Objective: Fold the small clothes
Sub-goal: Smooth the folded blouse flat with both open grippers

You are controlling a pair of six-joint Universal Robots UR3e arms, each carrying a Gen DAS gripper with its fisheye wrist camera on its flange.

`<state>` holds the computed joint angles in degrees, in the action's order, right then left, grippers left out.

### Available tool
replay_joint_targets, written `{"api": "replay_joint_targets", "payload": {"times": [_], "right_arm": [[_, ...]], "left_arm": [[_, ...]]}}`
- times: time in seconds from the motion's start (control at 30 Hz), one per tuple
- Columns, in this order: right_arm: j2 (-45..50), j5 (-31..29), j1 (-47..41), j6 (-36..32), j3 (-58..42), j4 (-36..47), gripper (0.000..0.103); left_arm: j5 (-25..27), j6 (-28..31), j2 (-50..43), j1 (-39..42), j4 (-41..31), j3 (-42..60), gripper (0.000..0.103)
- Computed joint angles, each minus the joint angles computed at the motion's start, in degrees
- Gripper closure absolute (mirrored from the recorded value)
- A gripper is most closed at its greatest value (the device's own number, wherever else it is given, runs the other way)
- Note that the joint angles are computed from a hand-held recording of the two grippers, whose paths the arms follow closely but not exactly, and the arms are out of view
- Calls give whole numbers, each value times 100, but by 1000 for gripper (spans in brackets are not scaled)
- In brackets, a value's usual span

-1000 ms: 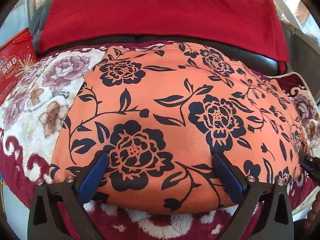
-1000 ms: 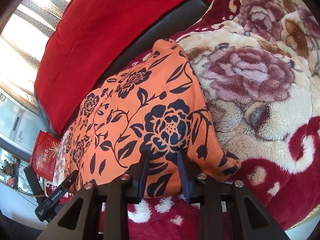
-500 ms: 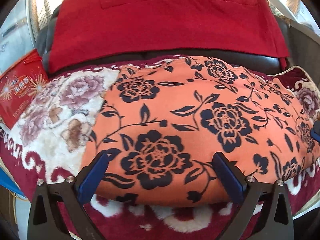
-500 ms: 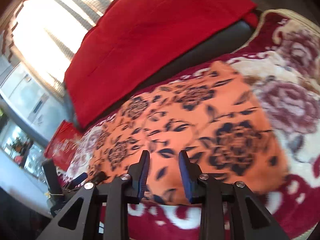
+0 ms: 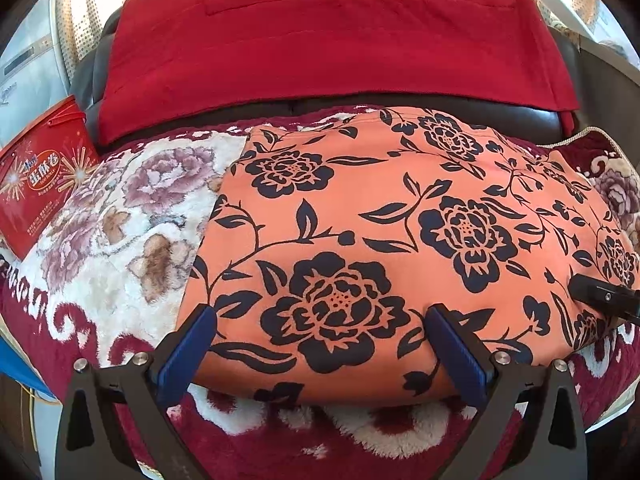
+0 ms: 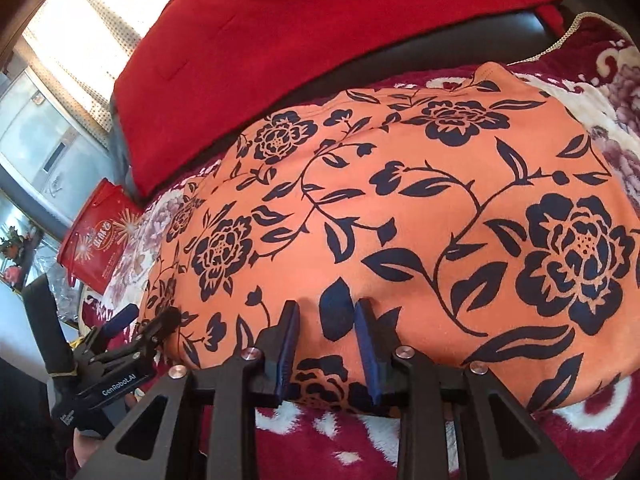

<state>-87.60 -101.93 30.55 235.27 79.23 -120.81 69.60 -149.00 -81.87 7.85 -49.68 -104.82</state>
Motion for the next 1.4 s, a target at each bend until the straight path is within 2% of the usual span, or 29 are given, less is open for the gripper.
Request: {"api": "replay_joint_targets", "payload": {"times": [0.1, 0.2, 0.27, 0.3, 0.4, 0.5, 0.57, 0.63, 0.73, 0.8, 0.93, 1.0, 1.1, 1.23, 1.3, 1.4], "right_arm": [[-27, 12, 0, -27, 25, -31, 71], [-235, 20, -60, -103, 145, -177, 71], [-397, -436, 50, -38, 199, -274, 71], [-512, -648, 76, 37, 294, -343, 71], [-972, -963, -26, 419, 720, -425, 71], [-1327, -1163, -186, 860, 943, -18, 71], [-1496, -950, -423, 968, 1051, 277, 71], [-1675, -268, -895, 821, 1264, 493, 71], [-1728, -244, -961, 769, 1284, 408, 71], [-1816, -344, -972, 760, 1365, 243, 71], [-1931, -415, -1430, 343, 1304, 7, 71], [-1965, -217, -1898, -7, 1280, -71, 71], [-2042, 485, -2715, -419, 1486, -272, 71], [-1919, 1219, -3510, -645, 1828, -342, 71], [-1936, 1260, -3549, -657, 1835, -367, 71], [-1932, 979, -3263, -623, 1591, -211, 70]], "left_arm": [[28, 11, 40, 30, -49, 114, 0], [-297, -55, 163, 349, -10, 170, 0], [-475, -271, 109, 603, 18, 274, 0], [-404, -406, 26, 631, 63, 334, 0], [342, -694, -528, 417, 50, 700, 0], [1189, -890, -1182, 79, -306, 1133, 0], [1132, -993, -1238, 109, -388, 1154, 0], [1092, -951, -1164, 93, -313, 1134, 0], [1146, -943, -1056, -6, -108, 1036, 0], [872, -981, -936, 40, -119, 1011, 0], [694, -1099, -794, -46, 191, 967, 0], [671, -1190, -902, -201, 245, 1097, 0], [744, -1307, -1141, -465, 268, 1309, 0], [1196, -1350, -1581, -920, 237, 1588, 0], [1278, -1461, -1736, -997, 267, 1650, 0], [1267, -1500, -1743, -997, 288, 1659, 0]]}}
